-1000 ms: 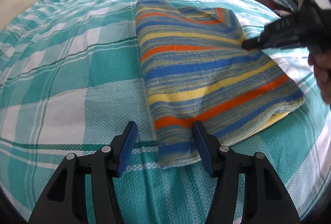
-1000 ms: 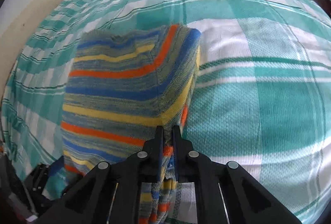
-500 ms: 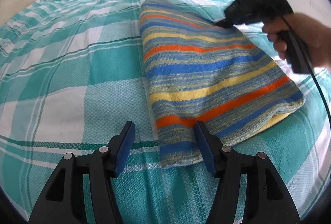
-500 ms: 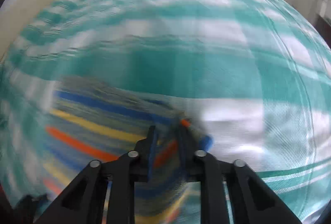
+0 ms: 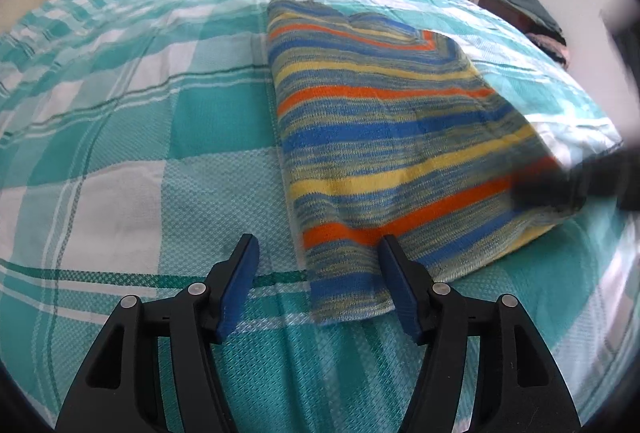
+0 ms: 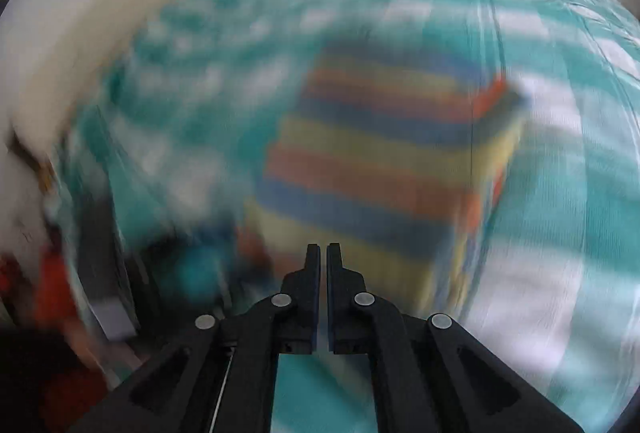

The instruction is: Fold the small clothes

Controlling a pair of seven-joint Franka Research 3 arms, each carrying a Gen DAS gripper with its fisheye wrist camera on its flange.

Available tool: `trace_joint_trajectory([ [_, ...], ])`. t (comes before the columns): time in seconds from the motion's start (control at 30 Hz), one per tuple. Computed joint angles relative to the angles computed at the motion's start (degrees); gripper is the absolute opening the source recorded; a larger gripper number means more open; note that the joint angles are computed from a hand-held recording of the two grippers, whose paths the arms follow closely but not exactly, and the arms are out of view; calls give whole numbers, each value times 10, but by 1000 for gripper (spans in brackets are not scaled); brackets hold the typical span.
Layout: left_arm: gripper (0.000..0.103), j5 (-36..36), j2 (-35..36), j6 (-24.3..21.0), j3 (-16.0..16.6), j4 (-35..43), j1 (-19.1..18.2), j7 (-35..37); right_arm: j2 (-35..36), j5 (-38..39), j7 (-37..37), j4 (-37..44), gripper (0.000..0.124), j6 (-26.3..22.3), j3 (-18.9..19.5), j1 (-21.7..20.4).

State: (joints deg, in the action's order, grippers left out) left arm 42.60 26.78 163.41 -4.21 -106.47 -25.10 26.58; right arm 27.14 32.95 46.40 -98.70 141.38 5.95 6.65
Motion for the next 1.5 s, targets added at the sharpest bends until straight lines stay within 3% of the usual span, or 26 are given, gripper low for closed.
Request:
trace_joint_trajectory([
  [0.07, 68, -32, -6, -4, -26, -9, 24, 46, -20, -6, 23, -72, 0, 48, -31, 21],
  [0.13, 70, -38, -18, -29, -28, -15, 19, 64, -37, 103, -12, -105, 0, 56, -11, -16],
  [0.17, 72, -38, -21, -36, -27, -16, 17, 65, -44, 117, -5, -113, 0, 49, -3, -29],
  [0.3, 83, -45, -51, -65, -33, -49, 18, 63, -56, 103, -10, -137, 0, 84, -27, 3],
  [0.43, 92, 29, -98, -89, -19, -113, -2, -19, -44, 203, -63, -145, 0, 96, 10, -41],
  [0.5, 98, 49, -122, -101, -25, -143, 0, -68, -50, 257, -89, -155, 0, 87, 9, -48],
  [0.57, 102, 67, -145, -107, -34, -174, 5, -117, -70, 300, -105, -180, 0, 108, 7, -45],
  [0.63, 102, 96, -167, -108, -43, -204, 9, -171, -107, 375, -151, -220, 7, 142, 9, -43],
  [0.73, 102, 120, -177, -119, -61, -215, 18, -200, -152, 447, -183, -266, 28, 186, -7, -27],
  [0.8, 102, 127, -176, -128, -69, -214, 22, -206, -168, 488, -193, -285, 55, 207, -17, -20],
  [1.0, 102, 109, -173, -131, -80, -210, 34, -188, -160, 557, -245, -285, 56, 196, -41, -5],
  [1.03, 102, 103, -174, -131, -81, -212, 35, -185, -159, 560, -249, -285, 56, 206, -56, 15],
  [1.2, 102, 88, -184, -124, -85, -227, 37, -178, -171, 532, -244, -308, 57, 306, -41, 49],
  [1.3, 102, 88, -186, -116, -85, -232, 39, -179, -174, 571, -294, -319, 57, 348, -32, 59],
  [1.4, 102, 88, -185, -112, -85, -232, 40, -178, -174, 551, -282, -328, 57, 383, -6, 49],
  [1.5, 102, 103, -185, -107, -82, -234, 39, -192, -171, 600, -331, -322, 57, 395, -20, 69],
])
